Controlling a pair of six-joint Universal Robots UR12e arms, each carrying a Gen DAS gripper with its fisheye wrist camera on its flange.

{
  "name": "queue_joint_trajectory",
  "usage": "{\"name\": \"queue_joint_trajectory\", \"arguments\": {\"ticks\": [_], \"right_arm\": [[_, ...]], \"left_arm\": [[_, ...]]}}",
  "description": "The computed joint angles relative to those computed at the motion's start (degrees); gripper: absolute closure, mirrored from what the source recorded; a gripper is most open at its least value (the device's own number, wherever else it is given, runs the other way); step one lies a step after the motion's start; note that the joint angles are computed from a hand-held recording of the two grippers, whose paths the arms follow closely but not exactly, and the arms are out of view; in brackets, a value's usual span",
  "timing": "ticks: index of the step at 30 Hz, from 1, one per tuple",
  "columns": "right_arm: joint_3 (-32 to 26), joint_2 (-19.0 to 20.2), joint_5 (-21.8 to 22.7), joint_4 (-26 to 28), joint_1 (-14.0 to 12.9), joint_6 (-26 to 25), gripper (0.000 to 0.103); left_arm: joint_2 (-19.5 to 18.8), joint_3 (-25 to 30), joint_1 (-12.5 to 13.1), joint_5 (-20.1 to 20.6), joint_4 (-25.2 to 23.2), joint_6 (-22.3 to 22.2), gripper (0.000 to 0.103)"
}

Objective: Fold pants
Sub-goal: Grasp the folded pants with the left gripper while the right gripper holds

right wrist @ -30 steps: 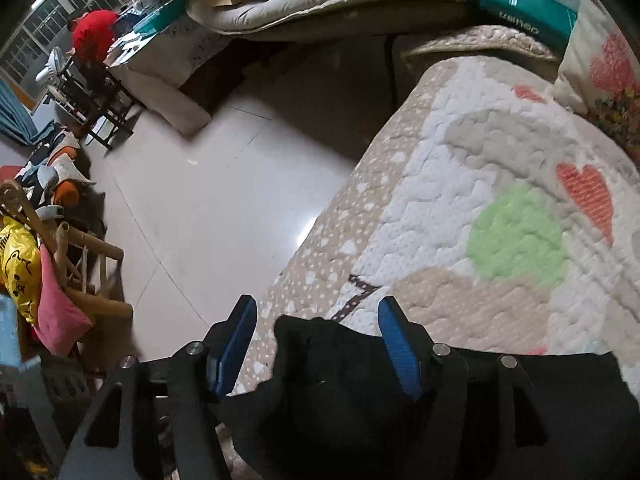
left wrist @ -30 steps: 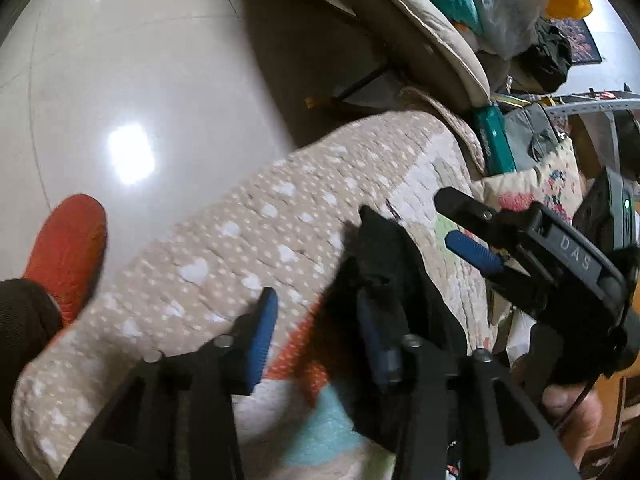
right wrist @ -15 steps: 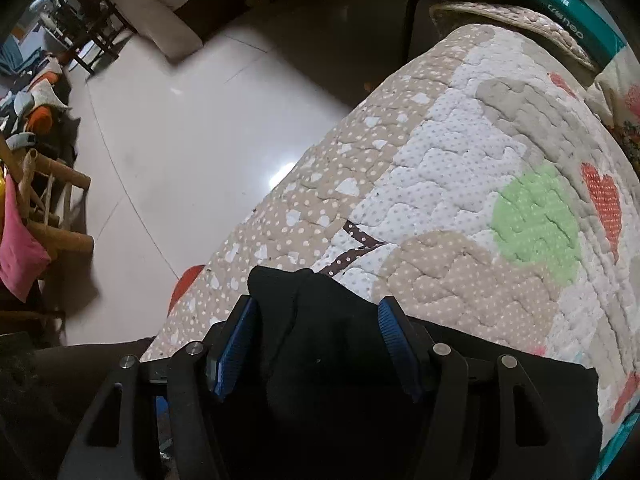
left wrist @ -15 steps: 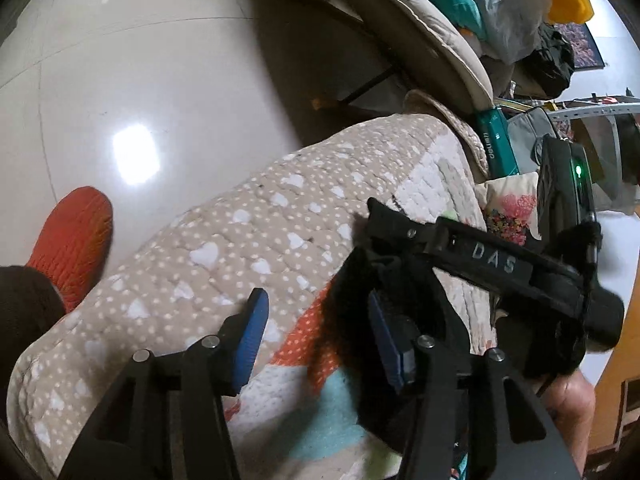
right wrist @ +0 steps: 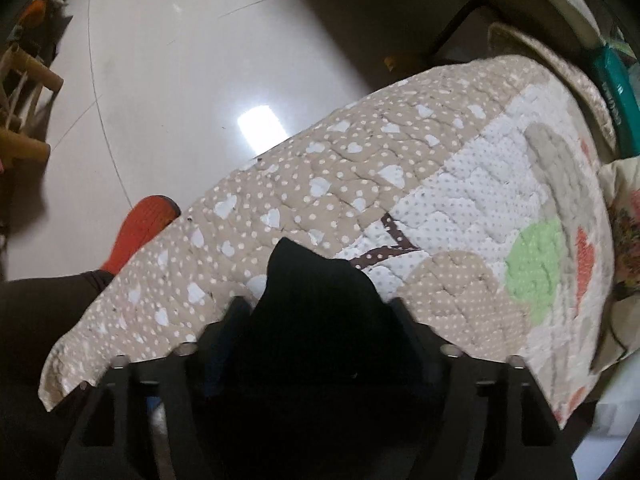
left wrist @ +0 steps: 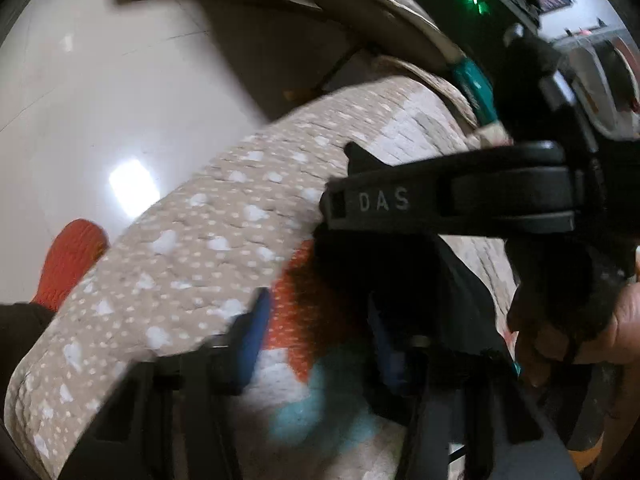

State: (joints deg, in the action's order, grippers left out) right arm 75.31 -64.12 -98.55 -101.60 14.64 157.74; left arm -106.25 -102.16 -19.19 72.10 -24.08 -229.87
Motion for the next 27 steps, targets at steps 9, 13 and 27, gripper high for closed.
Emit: {"name": "queue_joint_trajectory", "arguments": {"ticks": [9,13,27], "right_arm": [[3.39,-4.46,5.46,-4.72,-2.52,2.38,0.084],[7.76,-8.71,9.82,-8.92,-5.69,4.04,0.085],[27.17,-21.68,24.84,-23.33,-22.48,16.70,0.078]], "left_arm": [[-0.88,1.42,-0.56,-5.51,4.77,3.51,0.100],[-2.48,3.19,-1.61,-9.49,6.58,4.55,0.100],[-5.01,6.97,-3.56,-21.07,-0.04,19.09,0.081]]}}
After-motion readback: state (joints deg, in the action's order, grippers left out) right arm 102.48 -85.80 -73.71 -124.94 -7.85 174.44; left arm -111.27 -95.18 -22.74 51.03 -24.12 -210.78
